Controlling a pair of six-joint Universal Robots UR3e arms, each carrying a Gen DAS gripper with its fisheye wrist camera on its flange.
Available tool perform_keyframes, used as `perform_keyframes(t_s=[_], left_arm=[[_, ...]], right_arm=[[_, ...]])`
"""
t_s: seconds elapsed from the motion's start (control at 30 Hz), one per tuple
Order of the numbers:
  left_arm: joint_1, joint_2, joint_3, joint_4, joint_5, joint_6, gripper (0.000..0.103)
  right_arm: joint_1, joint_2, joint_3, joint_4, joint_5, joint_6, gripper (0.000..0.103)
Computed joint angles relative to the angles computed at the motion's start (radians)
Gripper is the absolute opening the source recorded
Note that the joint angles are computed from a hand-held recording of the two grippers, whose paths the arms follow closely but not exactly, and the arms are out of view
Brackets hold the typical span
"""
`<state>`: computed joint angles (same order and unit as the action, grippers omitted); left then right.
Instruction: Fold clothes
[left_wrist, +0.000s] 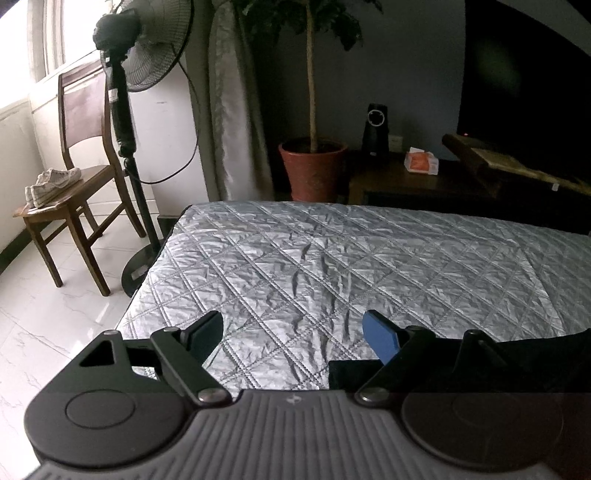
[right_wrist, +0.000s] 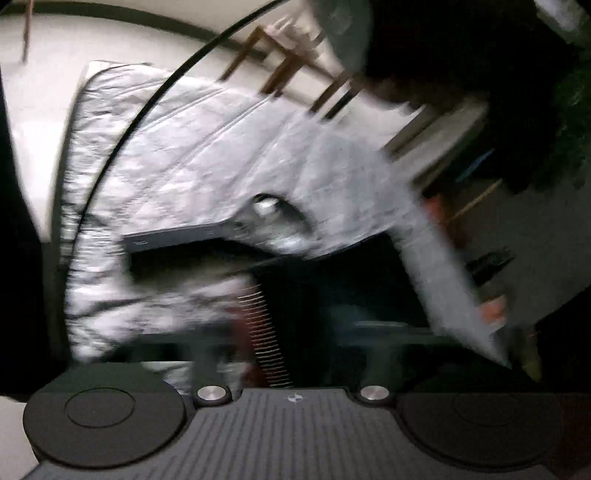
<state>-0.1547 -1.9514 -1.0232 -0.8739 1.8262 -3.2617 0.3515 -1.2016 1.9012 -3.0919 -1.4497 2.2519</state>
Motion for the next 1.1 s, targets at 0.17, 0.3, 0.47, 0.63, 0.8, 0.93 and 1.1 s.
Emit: perform_keyframes(t_s=[0.17,0.3,0.47,0.63,0.8,0.93,1.1], left_arm=[[-0.013,-0.019,0.026,-0.009,0.011,0.013,0.081],[-0.023,-0.049,0.08,-0.024,0.016,-0.003,0.081],[-0.06,-0.105,0.154,-0.044,0.024,0.012,0.081],[-0.106,-0.17,0.242,-0.084,0.019,0.036,0.081],[-0.158,-0.26,0.369,-0.144,0.0,0.063,0.081],[-0.198,-0.349,0.504,-0.219,-0.028,0.099,0.081],[-0.255,-0.459,0.67,-0.314,-0.058,0.186,0.081]], right_arm=[[-0.039,0.01,-0.062,0.096,0.062,0.102,0.012],[-0.142,-0.029,-0.117,0.208,0.179,0.259,0.011],[-0.324,-0.08,-0.172,0.276,0.33,0.555,0.011],[-0.69,-0.184,0.084,-0.039,0.449,1.15,0.012],[-0.883,-0.232,0.235,0.058,0.401,1.299,0.012],[-0.911,-0.242,0.295,0.034,0.425,1.234,0.014],[-0.947,-0.224,0.174,0.305,0.479,1.092,0.015]])
